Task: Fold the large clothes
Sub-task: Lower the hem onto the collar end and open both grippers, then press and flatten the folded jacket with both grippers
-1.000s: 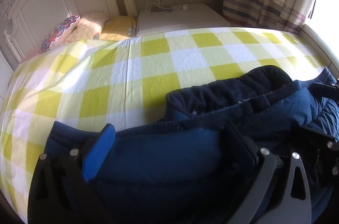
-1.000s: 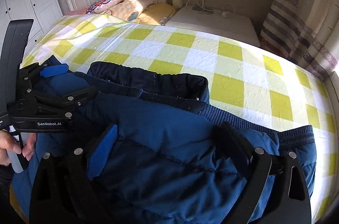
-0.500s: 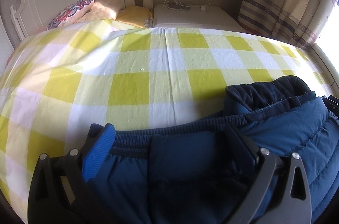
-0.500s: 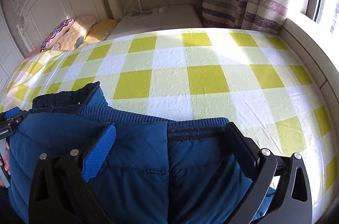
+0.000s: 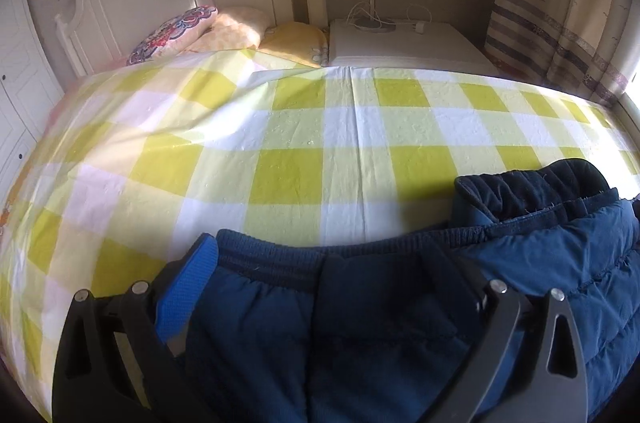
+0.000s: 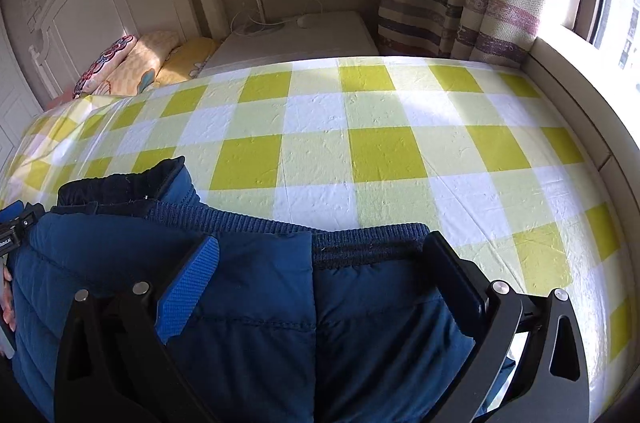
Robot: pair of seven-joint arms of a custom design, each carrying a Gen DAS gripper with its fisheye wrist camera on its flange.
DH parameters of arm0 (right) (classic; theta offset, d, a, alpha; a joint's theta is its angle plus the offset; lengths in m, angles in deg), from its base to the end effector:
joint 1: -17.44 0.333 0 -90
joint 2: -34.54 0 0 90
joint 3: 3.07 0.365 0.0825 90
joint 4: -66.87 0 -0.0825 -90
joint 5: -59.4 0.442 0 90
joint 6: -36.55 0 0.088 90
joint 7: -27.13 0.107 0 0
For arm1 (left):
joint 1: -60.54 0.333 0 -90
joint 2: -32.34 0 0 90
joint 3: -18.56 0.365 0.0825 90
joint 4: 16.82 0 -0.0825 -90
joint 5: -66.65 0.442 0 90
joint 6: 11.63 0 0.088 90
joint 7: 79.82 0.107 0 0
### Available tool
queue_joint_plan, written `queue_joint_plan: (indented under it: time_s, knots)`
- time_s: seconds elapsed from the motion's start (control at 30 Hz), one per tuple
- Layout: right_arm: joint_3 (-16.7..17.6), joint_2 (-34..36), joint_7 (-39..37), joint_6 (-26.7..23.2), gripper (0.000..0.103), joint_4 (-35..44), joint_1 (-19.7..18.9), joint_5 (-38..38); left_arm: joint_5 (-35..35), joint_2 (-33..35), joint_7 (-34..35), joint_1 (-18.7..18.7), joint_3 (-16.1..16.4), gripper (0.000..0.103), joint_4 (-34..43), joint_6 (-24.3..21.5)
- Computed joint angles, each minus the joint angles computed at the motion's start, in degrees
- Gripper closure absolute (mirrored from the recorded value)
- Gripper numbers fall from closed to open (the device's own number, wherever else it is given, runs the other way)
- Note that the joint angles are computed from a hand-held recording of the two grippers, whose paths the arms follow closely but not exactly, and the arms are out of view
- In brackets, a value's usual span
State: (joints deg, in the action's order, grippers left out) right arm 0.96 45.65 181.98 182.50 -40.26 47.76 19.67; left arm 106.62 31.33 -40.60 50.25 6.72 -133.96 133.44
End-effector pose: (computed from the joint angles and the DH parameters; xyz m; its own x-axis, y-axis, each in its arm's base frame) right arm 0.5798 0.4027 0.4828 -0.0345 -0.9986 -0.0402 -0.7752 0.0521 -0.6295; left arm 0.5871 -0.2470 0.5252 0.0657 -0.9898 -0.1264 -0.7638 0.0316 -0.6447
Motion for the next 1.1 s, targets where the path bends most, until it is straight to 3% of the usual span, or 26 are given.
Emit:
queue_joint_plan:
  time_s: [0.03,0.07,0.1,0.13,0.27,0.3,0.33,0.4,0.43,0.5,0.6,0.7,0.73,0.77,0.83,0.9,0.97,1.03,1.1]
  knots:
    - [-0.77,-0.88,1.24,-0.70,0.005,-0.25,1.58,-1.98,-0.10,-1.64,-1.25,-2.04,1.32,0.003,-0.76,0.14]
    - [0.44,-2.08,1.83,1.79,0.005,-1.19,1.16,-3.13,-3.82,-3.61,0.55,-3.39,2.40,0.003,-2.48,3.47]
    - [0.91,-3.10,2.19,6.02,0.005,-2.34,1.27,-4.49,-6.28,-5.00,2.14,-2.75,1.58,0.003,-4.39,8.15]
    - [1.57,-3.31,1.65,7.05,0.005,-2.12,1.87,-5.97,-6.38,-5.62,2.63,-0.79,-1.22,0.002,-4.93,9.64]
    - [5.64,3.34,-18.48,-1.74,0.005,6.42,4.02,2.93,-0.99,-1.22,7.68,-2.78,-4.86,0.002,-0.58,1.87]
    - [5.48,5.42,-21.04,-5.48,0.005,8.75,5.27,3.42,-2.20,0.72,10.47,-3.69,-4.84,0.002,0.69,-0.95]
    - [4.89,6.08,-21.45,-6.22,0.005,9.33,6.03,3.85,-3.60,2.04,12.22,-4.30,-4.39,0.002,1.35,-2.24]
    - [4.18,5.34,-22.45,-4.37,0.005,8.20,5.79,7.57,-9.39,1.25,14.55,-4.09,-2.72,0.002,-0.57,1.67]
    - [3.39,4.52,-21.30,-3.71,0.005,7.15,6.04,7.80,-9.83,0.52,13.98,-4.00,-2.22,0.002,-1.18,1.81]
    - [1.53,2.16,-16.28,-3.81,0.005,4.50,6.83,5.22,-4.41,-1.91,8.98,-3.40,-1.77,0.002,-3.12,1.01]
    - [0.12,-3.42,-4.52,-2.41,0.005,-2.28,5.97,0.09,1.63,-7.50,1.11,-0.82,-1.73,0.002,-8.15,0.59]
    - [0.17,-8.55,7.34,0.28,0.005,-9.72,2.93,-1.91,2.15,-11.56,-6.14,2.97,-1.63,0.002,-12.65,-0.89]
    - [0.26,-9.58,9.23,3.86,0.005,-12.27,1.52,-0.75,-0.83,-12.26,-5.82,3.46,-0.63,0.002,-14.21,0.61]
    - [0.40,-10.06,9.87,8.78,0.005,-14.45,0.17,0.20,-6.62,-12.71,-2.25,2.99,1.28,0.002,-15.99,4.21]
    - [1.60,-9.72,10.39,10.53,0.005,-14.92,-1.38,0.06,-10.21,-13.06,-0.37,3.77,1.38,0.002,-17.11,6.69]
    - [2.83,-8.91,9.80,8.73,0.004,-13.68,-2.05,-0.44,-6.61,-12.64,-2.68,5.97,-1.73,0.002,-16.07,4.54]
    - [3.13,-8.94,9.99,9.93,0.004,-14.03,-2.63,-0.22,-2.53,-12.71,-5.50,7.09,-3.82,0.002,-15.50,2.44]
    - [3.14,-9.51,12.81,12.02,0.005,-15.04,-3.07,-2.14,0.29,-13.02,-7.68,7.36,-4.75,0.002,-15.34,1.09]
    - [3.67,-10.42,14.17,10.53,0.005,-15.19,-3.19,-3.27,1.35,-13.17,-7.83,6.93,-5.02,0.002,-14.66,-0.97]
